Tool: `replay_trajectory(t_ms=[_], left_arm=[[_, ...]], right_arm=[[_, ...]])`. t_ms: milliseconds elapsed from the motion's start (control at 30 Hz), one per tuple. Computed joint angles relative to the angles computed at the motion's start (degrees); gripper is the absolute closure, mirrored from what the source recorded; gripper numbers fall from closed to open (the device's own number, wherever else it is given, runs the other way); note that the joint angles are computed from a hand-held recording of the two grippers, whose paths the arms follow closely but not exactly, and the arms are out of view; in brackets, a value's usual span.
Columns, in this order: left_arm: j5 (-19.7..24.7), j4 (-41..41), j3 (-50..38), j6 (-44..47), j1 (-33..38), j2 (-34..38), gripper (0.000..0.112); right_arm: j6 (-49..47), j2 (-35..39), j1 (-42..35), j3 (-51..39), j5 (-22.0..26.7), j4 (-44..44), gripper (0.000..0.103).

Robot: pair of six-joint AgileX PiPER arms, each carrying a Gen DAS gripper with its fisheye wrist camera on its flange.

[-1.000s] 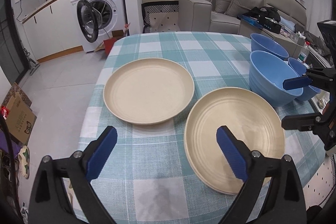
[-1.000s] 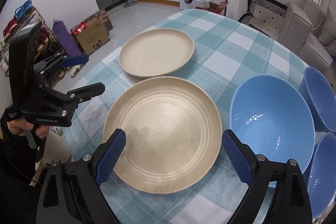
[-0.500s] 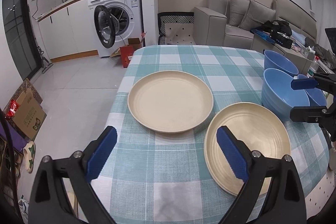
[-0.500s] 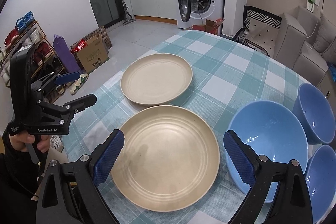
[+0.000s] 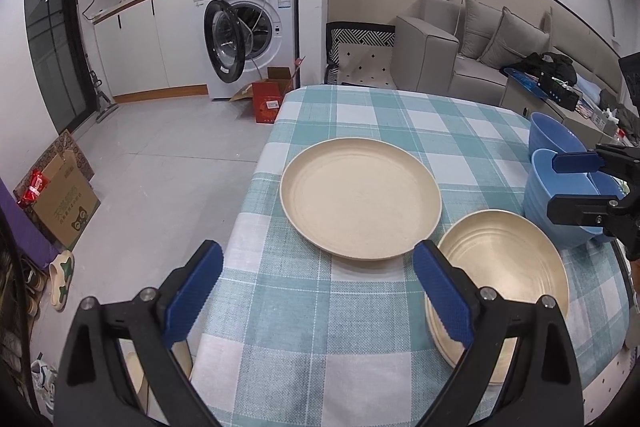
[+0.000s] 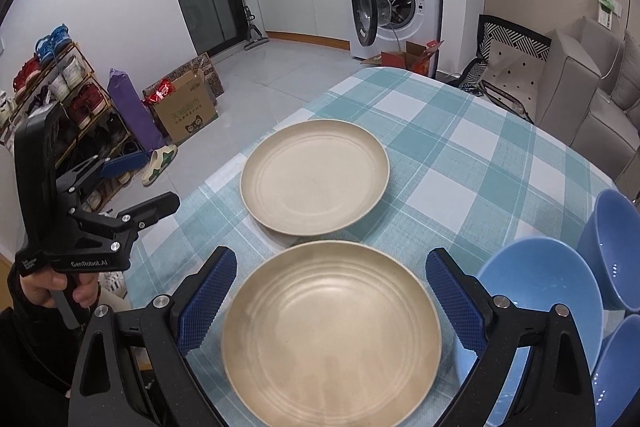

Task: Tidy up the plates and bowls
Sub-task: 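Move the left gripper back toward the other cream plate on the table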

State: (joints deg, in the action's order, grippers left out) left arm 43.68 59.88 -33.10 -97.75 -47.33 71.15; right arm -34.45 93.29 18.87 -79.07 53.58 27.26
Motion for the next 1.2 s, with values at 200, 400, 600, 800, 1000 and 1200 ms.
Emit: replay_trajectory(t_ms=[200,400,600,800,1000,1200], left_arm=[[-4.9,-0.1,-0.4,0.9,5.2,1.6,0.016],[-8.1,-0.1,-0.8,1.8,9.1,3.8,0.016],[-10.3,-0.2,-1.2,2.9,12.1,5.4,0.016],[-12.5,-0.4,-1.3,3.3,14.8,6.6,0.016],[-14.9,-0.7,-2.3,4.9,17.4,8.4,0.016],[-16.9,0.3,-2.2,4.3,19.7,9.7,0.016]], right_arm=[[2.8,5.4,-0.1,-6.3,2.7,1.9,0.006],[5.1,9.7,0.4,-11.6,3.5,0.8,0.006],[6.1,14.1,0.3,-16.1,5.1,0.1,0.006],[7.2,17.8,0.8,-20.5,6.9,-0.8,0.006],[8.7,20.0,1.9,-23.6,7.9,-2.3,0.006],[10.3,22.6,2.6,-27.1,9.2,-3.3,0.006]])
